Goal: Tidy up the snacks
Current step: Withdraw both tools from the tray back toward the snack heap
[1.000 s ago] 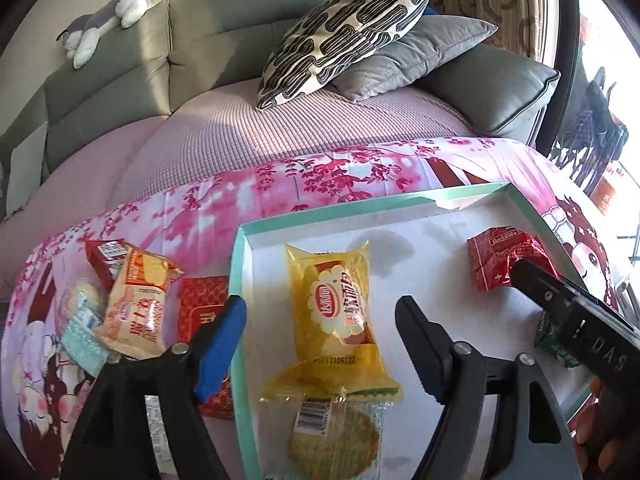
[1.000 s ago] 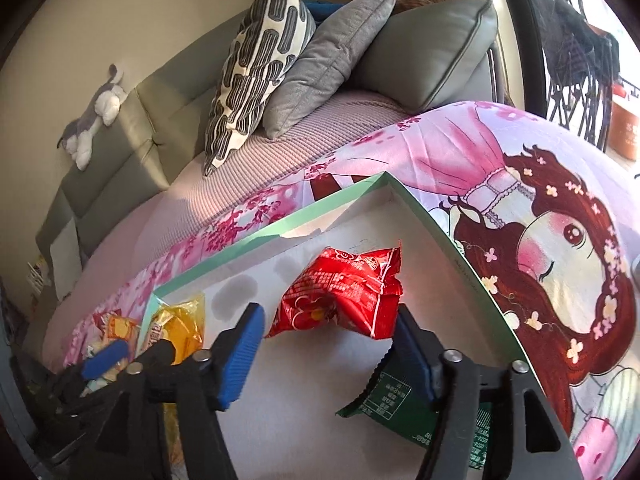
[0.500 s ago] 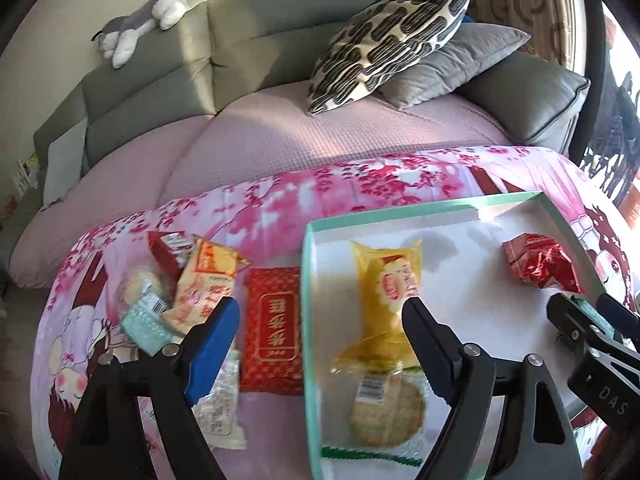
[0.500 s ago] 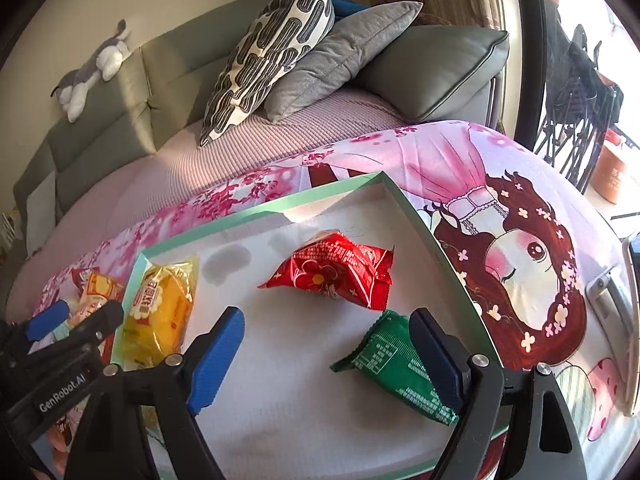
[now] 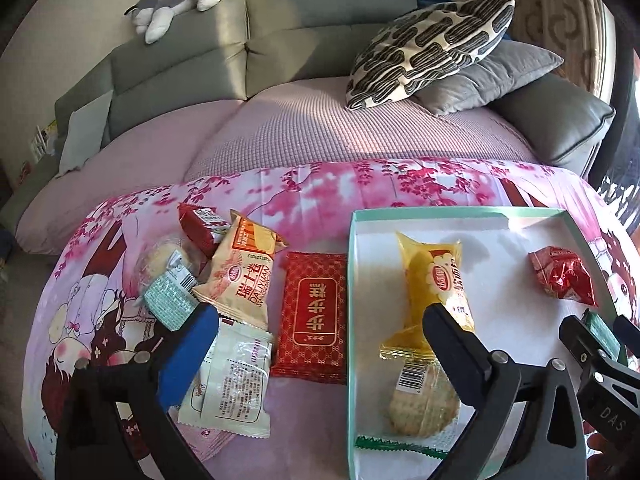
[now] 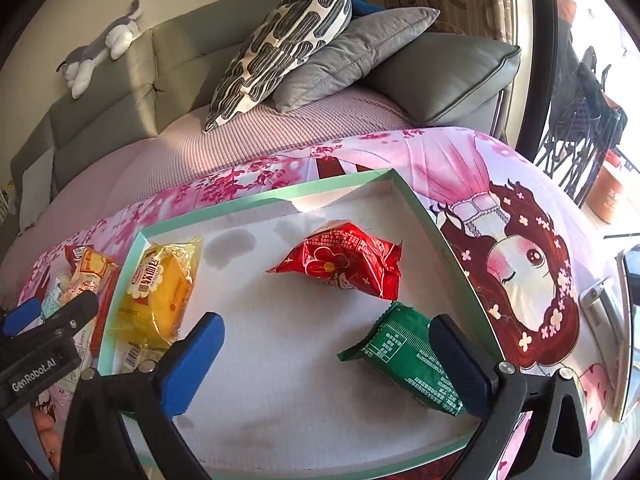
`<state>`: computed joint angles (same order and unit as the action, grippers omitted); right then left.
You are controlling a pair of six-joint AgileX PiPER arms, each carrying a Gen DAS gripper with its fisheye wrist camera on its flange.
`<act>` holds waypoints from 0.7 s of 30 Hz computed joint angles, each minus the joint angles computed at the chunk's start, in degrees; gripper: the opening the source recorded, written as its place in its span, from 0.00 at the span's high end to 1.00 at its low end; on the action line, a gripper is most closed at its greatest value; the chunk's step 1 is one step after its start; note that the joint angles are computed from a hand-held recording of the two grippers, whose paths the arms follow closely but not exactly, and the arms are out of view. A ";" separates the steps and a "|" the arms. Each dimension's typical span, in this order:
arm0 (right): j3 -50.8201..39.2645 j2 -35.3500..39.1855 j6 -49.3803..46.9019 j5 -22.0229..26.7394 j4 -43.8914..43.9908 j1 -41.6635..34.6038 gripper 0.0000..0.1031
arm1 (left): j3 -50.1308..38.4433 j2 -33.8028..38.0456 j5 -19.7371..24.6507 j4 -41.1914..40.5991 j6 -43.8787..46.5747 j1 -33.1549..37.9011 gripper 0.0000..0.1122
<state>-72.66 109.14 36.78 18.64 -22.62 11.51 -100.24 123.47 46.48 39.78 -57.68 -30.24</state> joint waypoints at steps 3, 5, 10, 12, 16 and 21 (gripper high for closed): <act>0.08 -0.06 0.02 -0.30 -0.43 0.29 0.00 | 0.48 -0.26 -0.65 0.12 -0.40 0.03 0.09; 0.23 -0.15 1.32 -0.53 -2.13 0.63 0.00 | 1.25 -0.69 -1.49 0.14 -0.54 0.09 0.09; 0.48 -0.34 6.04 -0.62 -6.81 2.05 0.00 | 5.57 -3.25 -4.49 1.33 -2.55 0.61 0.09; 0.76 -0.58 6.81 -1.15 -7.82 2.86 0.00 | 8.04 -4.65 -5.49 2.31 -4.21 1.03 0.09; 0.21 -0.31 11.47 -0.64 -13.57 5.66 0.00 | 13.58 -7.93 -7.02 4.76 -7.82 2.37 0.09; -0.28 -0.13 11.00 -2.41 -13.25 8.42 0.00 | 18.85 -11.43 -8.67 6.97 -11.56 4.63 0.09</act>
